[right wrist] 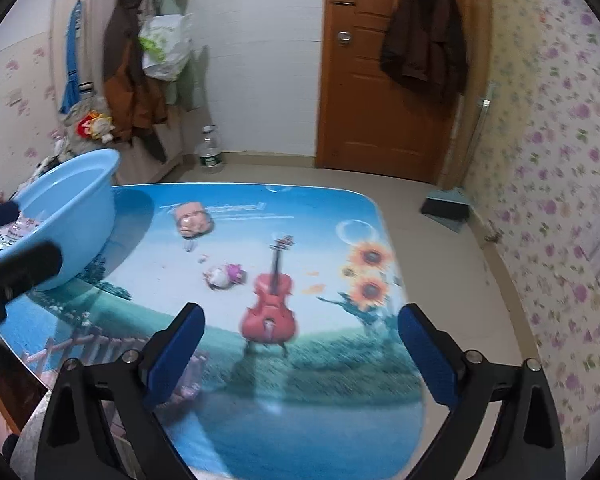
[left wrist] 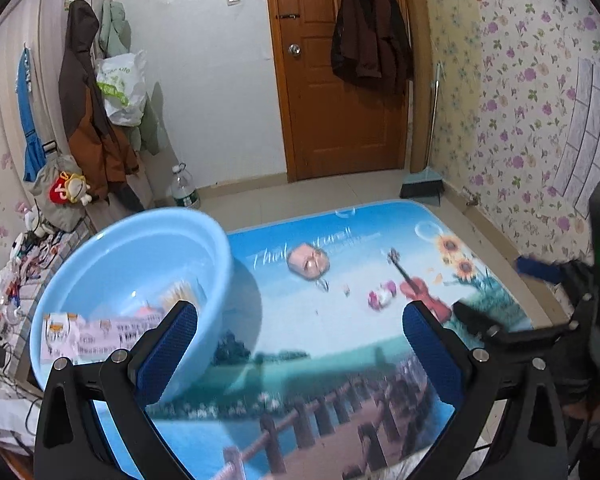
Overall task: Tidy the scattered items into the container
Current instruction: 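Lower the right gripper onto the Hello Kitty toy and close it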
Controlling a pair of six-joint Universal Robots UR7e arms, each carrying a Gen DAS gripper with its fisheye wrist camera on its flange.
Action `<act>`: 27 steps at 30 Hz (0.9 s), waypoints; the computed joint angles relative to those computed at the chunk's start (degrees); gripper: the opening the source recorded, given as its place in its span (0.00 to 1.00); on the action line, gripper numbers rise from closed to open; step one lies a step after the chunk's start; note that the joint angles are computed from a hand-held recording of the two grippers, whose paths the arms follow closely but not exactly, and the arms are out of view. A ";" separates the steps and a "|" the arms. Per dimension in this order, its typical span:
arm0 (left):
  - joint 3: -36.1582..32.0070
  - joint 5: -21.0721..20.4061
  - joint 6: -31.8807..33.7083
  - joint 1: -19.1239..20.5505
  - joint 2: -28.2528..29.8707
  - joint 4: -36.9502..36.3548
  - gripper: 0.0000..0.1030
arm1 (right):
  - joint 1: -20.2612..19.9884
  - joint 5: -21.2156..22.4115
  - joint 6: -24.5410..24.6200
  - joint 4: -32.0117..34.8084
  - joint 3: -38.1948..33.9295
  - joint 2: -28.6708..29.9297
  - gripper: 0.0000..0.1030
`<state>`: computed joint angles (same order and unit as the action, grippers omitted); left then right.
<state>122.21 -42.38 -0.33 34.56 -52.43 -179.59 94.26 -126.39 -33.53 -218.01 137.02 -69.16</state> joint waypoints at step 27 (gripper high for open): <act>-16.49 -8.83 4.56 8.39 8.88 6.24 0.91 | -5.84 11.33 -0.65 18.74 -13.51 7.83 0.60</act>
<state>105.73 -51.21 4.24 42.95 -43.55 -173.35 88.43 -115.06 -34.17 -199.28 123.51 -61.32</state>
